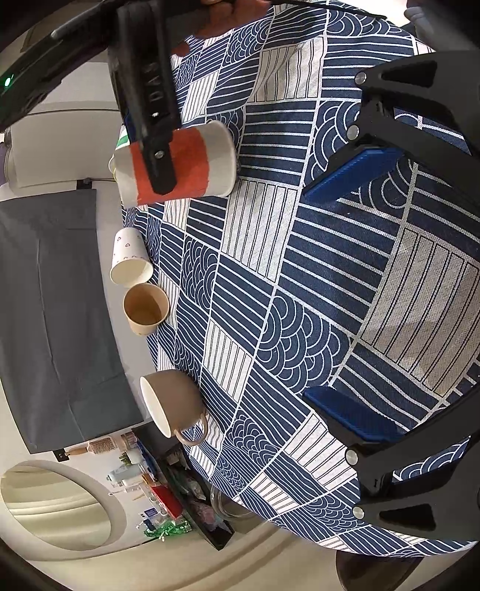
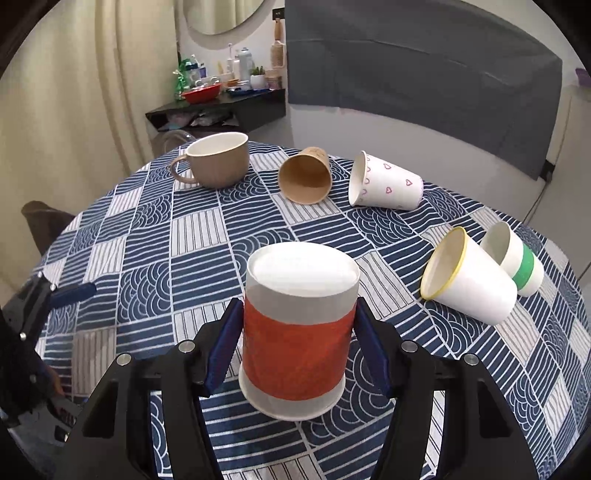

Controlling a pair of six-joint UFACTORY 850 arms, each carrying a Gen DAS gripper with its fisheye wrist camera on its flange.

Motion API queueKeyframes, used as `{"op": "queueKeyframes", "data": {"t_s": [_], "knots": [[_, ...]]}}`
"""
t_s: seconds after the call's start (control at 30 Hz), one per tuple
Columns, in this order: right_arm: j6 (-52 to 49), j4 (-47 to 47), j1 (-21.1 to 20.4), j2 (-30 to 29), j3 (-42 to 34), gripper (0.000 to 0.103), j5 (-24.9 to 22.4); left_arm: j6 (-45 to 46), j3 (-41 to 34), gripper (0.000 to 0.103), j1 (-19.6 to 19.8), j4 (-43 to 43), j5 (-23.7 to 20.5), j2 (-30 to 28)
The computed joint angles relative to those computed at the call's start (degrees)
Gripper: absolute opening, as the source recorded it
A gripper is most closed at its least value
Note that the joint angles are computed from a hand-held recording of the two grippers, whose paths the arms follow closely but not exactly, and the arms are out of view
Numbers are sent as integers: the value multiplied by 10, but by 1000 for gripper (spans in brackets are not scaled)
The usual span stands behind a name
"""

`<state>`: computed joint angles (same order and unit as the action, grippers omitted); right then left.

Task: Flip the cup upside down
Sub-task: 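Rotate the cup mouth-down and lower it onto the cloth with the right gripper, then open the right gripper and withdraw it from the cup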

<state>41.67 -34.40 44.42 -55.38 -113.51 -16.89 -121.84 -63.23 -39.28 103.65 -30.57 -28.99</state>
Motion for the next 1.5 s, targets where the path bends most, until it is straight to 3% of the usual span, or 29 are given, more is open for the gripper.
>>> {"op": "queueKeyframes", "data": {"t_s": [0.23, 0.53, 0.83, 0.97, 1.17, 1.5], "knots": [[92, -99, 7, 8, 30, 57, 7, 8, -2, 97, 0, -4, 0, -1], [107, -115, 7, 16, 45, 58, 15, 30, -6, 97, -4, -23, -10, -5], [262, -280, 11, 47, 96, 84, 21, 32, -6, 97, -4, -27, -10, -5], [342, -349, 9, 68, 130, 86, 27, 34, -7, 97, -3, -32, -11, -5], [581, -546, 4, 110, 207, 88, 34, 35, -8, 97, -2, -38, -10, -6], [1048, -930, -2, 173, 340, 93, -3, 28, -6, 97, -8, -37, -34, -6]]}}
